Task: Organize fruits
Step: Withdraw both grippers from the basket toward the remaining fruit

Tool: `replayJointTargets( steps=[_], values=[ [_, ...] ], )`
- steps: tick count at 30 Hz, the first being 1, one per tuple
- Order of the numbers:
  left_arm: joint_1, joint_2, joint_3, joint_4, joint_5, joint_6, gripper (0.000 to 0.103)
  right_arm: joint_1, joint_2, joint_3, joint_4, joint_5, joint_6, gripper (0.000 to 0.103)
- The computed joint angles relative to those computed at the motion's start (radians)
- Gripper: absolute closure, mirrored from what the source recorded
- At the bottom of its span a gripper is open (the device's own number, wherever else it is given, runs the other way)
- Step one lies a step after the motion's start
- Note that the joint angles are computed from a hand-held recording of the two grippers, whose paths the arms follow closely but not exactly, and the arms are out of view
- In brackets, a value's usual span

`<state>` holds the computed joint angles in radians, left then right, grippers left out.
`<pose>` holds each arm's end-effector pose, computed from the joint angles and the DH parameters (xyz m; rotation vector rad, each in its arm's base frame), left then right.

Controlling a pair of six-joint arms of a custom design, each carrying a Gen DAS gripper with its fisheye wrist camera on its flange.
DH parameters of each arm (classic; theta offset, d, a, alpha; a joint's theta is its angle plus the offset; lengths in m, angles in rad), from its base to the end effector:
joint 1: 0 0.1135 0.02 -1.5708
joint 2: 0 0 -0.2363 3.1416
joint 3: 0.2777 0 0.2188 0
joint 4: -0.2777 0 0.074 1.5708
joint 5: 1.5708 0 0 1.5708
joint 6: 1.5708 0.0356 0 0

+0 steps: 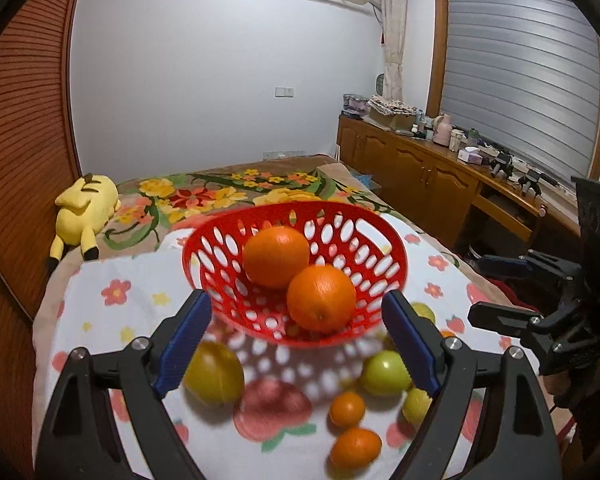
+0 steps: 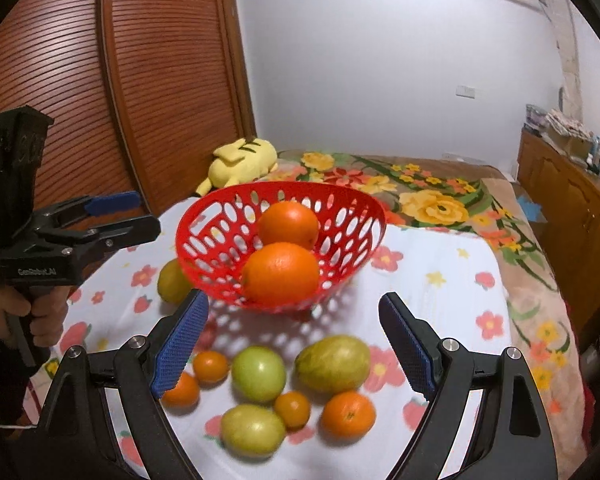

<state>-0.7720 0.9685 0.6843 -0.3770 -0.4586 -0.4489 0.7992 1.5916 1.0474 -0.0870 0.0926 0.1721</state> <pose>0.1461 -0.1202 0.2418 0.1035 2.1576 -0.1911 0.2285 0.2302 0.2275 -0.6389 2.1407 0.4378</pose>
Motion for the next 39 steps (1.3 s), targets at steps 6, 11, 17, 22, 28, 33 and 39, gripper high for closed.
replayJointTargets(
  steps=[6,11,17,22,28,33,39],
  values=[
    [-0.114,-0.046,-0.101,-0.008,-0.068,-0.102,0.016,0.061,-0.038,-0.151,0.097,0.046,0.066,0.014],
    [-0.203,-0.055,-0.189,0.028,-0.108,-0.193,0.016,0.087,-0.055,-0.264,0.174,0.056,0.114,0.017],
    [-0.284,-0.007,-0.269,0.099,-0.142,-0.282,0.016,0.098,-0.030,-0.351,0.254,0.050,0.165,0.021],
    [-0.299,0.027,-0.305,0.148,-0.130,-0.315,0.016,0.113,0.016,-0.371,0.296,0.046,0.184,0.022],
    [-0.310,0.056,-0.338,0.210,-0.102,-0.329,0.016,0.128,0.040,-0.375,0.317,0.046,0.198,0.024],
    [-0.305,0.101,-0.347,0.259,-0.066,-0.325,0.016,0.140,0.065,-0.368,0.328,0.051,0.198,0.028],
    [-0.288,0.127,-0.351,0.296,-0.021,-0.317,0.021,0.136,0.105,-0.362,0.346,0.042,0.202,0.036]
  ],
)
